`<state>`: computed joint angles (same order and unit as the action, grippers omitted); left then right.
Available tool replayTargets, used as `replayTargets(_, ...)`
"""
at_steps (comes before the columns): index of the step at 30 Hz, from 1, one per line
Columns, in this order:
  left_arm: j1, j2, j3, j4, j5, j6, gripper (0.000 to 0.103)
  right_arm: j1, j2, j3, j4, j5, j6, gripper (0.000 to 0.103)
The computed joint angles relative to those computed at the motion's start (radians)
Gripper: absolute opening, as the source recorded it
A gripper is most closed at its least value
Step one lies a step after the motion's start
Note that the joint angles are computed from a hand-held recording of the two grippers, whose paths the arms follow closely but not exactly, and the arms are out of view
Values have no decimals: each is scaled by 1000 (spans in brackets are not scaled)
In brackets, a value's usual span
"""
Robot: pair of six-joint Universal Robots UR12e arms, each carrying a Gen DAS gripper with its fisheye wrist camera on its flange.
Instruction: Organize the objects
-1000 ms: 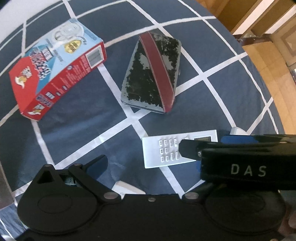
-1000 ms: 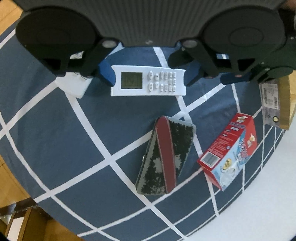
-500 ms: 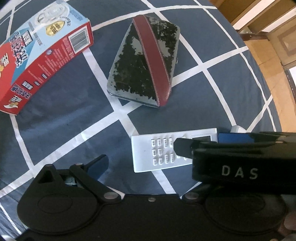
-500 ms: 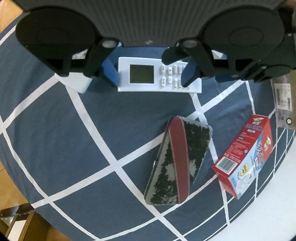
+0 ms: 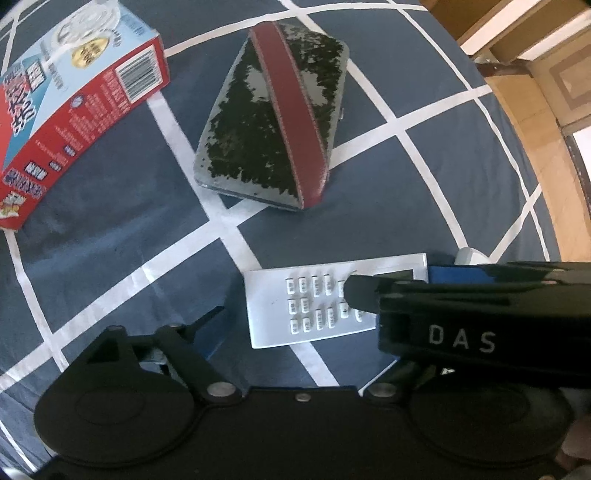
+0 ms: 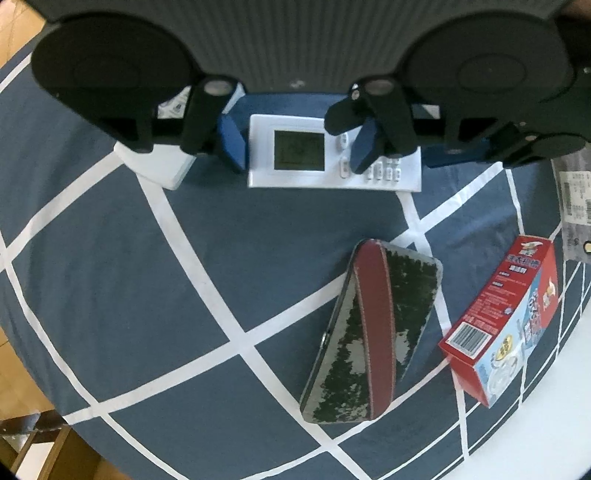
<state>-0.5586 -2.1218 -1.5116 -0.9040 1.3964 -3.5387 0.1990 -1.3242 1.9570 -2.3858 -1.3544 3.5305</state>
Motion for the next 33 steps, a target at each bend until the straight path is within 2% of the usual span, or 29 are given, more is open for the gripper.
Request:
replayTargets(2,-3,-3,5,1,0,8,75,-1,-1,1,-1,4,0,61)
replayTargets(10,-4,-4,13,-13,-1,-8,73,3,-4,3,-10,-4,7,61)
replayTargets(15,-8,8,11,0,26,-15,73,3,-15,7,-30,-1,2,61)
replayTargets(24,-19,55,-2,35,101,-49,73,13,-47,1,-73,0,-20,61)
replayTargets(33,-29,116,-41,76,194,-121,73,32,-76,-14,-109,18,-83,61)
